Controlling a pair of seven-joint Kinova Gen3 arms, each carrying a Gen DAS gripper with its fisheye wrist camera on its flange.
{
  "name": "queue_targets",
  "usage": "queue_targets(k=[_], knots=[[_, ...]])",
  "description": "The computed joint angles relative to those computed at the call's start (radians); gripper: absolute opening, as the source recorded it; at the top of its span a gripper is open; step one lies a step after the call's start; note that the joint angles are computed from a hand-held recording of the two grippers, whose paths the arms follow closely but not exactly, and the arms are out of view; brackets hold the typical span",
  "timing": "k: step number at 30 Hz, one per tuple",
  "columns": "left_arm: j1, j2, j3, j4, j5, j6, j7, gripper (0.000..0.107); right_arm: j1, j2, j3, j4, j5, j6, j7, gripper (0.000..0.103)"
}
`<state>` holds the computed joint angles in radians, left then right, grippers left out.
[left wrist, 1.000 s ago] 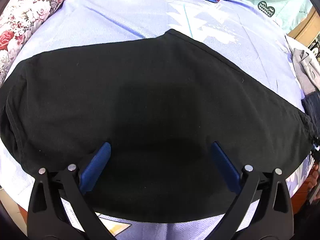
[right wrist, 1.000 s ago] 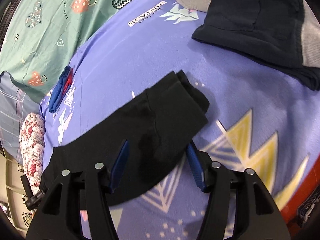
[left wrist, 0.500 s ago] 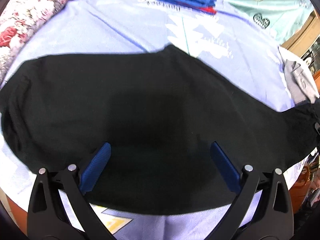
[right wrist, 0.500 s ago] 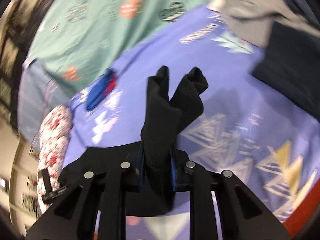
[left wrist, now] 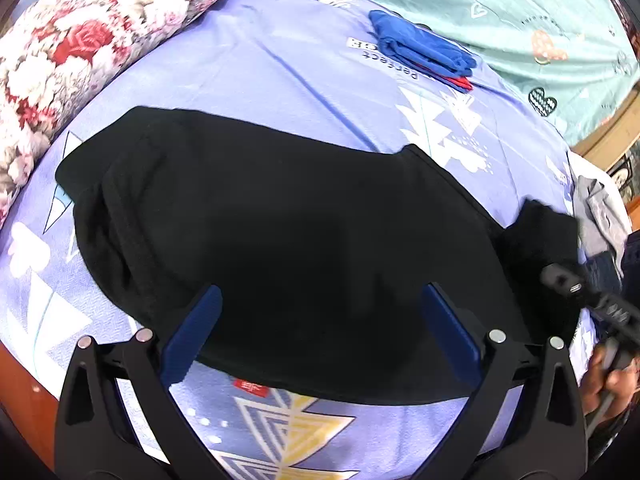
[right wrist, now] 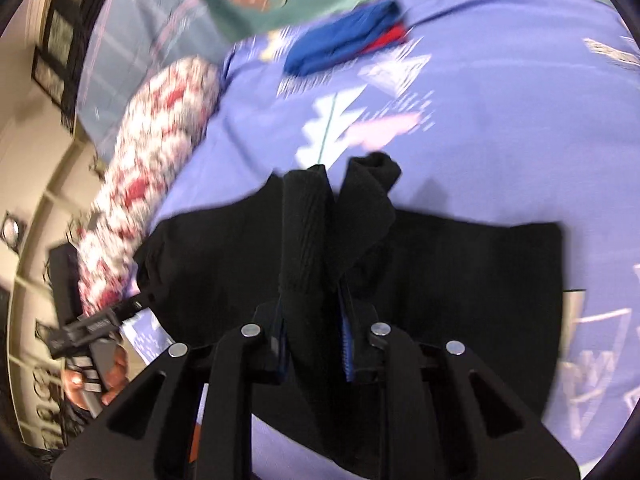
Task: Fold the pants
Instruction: 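Grasp the leg cuff with the right gripper and lift it toward the left gripper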
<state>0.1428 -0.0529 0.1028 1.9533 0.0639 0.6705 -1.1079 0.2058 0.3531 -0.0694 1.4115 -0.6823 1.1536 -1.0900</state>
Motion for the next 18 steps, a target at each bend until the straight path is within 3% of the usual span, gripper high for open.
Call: queue_targets(k=[5, 6, 7, 8, 15, 18], knots=[[-0.014, 0.021, -0.018, -0.002, 0.049, 0.000, -0.058, 0.101, -0.082, 0.033, -0.012, -0.008, 0.067, -0.024, -0.053, 0.027], [-0.017, 0.020, -0.021, 0.000, 0.061, 0.003, -0.073, 0.101, -0.086, 0.047, -0.020, -0.022, 0.076, -0.003, -0.058, 0.037], [-0.018, 0.020, -0.023, 0.003, 0.075, 0.003, -0.090, 0.101, -0.083, 0.066, -0.028, -0.038, 0.073, 0.031, -0.059, 0.054], [-0.018, 0.023, -0.022, 0.000, 0.079, 0.003, -0.097, 0.101, -0.074, 0.077, -0.037, -0.040, 0.059, 0.056, -0.048, 0.060], [0.003, 0.049, 0.002, -0.041, 0.042, 0.022, -0.072, 0.101, 0.041, 0.129, -0.080, -0.079, -0.091, 0.232, 0.048, 0.061], [0.021, 0.069, 0.012, -0.070, 0.029, 0.030, -0.060, 0.101, 0.083, 0.072, -0.026, -0.053, -0.138, 0.183, 0.094, 0.061]])
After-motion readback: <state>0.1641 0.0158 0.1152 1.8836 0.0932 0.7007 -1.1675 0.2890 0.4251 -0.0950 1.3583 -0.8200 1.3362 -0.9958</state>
